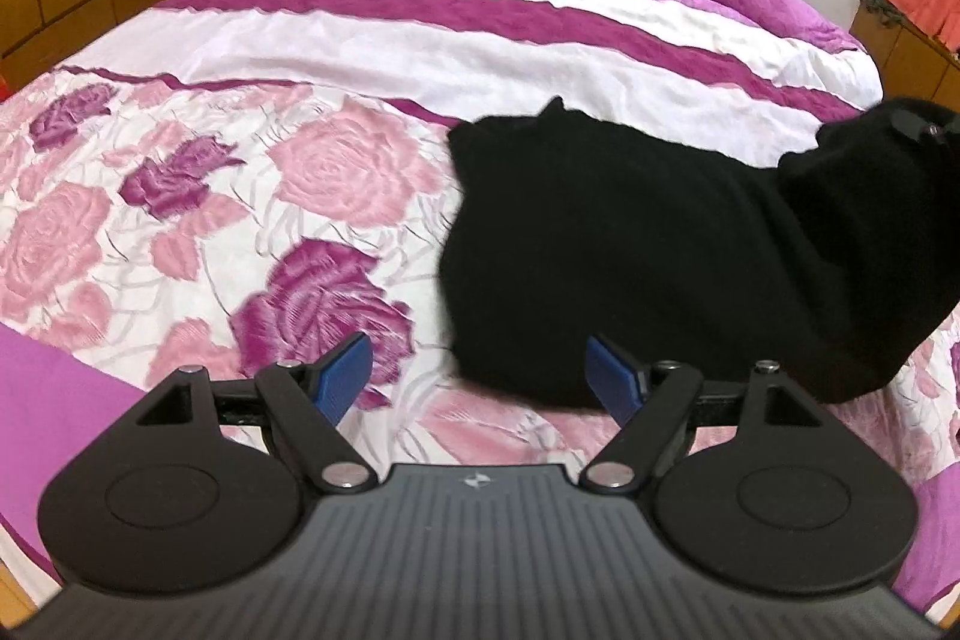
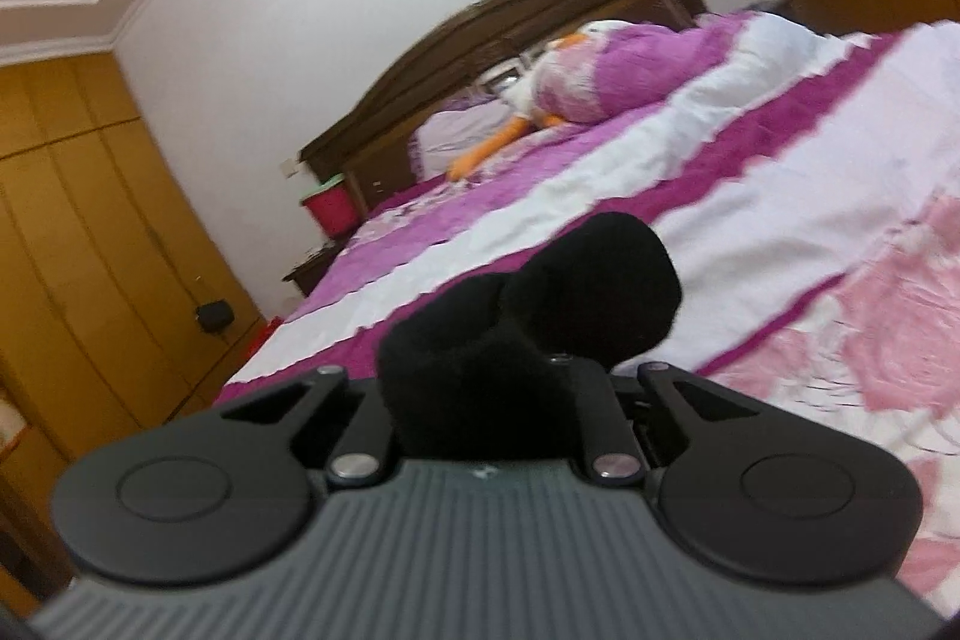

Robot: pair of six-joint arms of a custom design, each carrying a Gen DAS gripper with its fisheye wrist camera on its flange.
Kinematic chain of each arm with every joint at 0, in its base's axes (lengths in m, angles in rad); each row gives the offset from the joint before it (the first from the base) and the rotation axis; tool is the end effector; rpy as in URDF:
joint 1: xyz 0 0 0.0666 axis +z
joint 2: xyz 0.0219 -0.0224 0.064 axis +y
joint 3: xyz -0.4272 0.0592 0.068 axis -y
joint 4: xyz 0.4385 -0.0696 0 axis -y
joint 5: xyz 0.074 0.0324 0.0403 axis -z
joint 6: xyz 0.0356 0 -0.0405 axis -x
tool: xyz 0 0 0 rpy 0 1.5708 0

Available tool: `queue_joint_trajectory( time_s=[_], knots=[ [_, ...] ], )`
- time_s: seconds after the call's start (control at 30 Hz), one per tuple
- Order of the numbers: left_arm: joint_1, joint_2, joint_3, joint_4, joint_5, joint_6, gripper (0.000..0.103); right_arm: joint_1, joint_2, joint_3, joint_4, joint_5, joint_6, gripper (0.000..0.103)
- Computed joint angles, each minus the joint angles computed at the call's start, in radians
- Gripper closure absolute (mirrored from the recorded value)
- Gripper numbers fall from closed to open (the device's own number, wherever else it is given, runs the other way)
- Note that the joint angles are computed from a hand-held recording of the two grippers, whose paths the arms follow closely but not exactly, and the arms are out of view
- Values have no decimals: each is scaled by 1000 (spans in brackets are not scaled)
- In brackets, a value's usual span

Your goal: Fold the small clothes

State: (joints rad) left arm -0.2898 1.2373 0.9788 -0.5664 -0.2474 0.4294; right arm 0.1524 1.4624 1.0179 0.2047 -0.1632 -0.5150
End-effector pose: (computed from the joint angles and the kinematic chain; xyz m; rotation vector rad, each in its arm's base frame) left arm 0.4276 -0.1188 0.3646 -0.2792 2.3473 -0.0503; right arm 0.5380 0.0881 0.3480 0.2165 1.8387 0.6178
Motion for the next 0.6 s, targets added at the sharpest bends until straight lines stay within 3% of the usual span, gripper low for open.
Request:
queue_joint_trajectory(
  time_s=[0.33, 0.6],
  knots=[
    [81, -34, -45, 28, 15, -6, 21, 158, 32, 45, -7, 10, 115, 90],
    [141, -43, -92, 54, 59, 12, 21, 271, 138, 75, -118, 34, 293, 90]
  ],
)
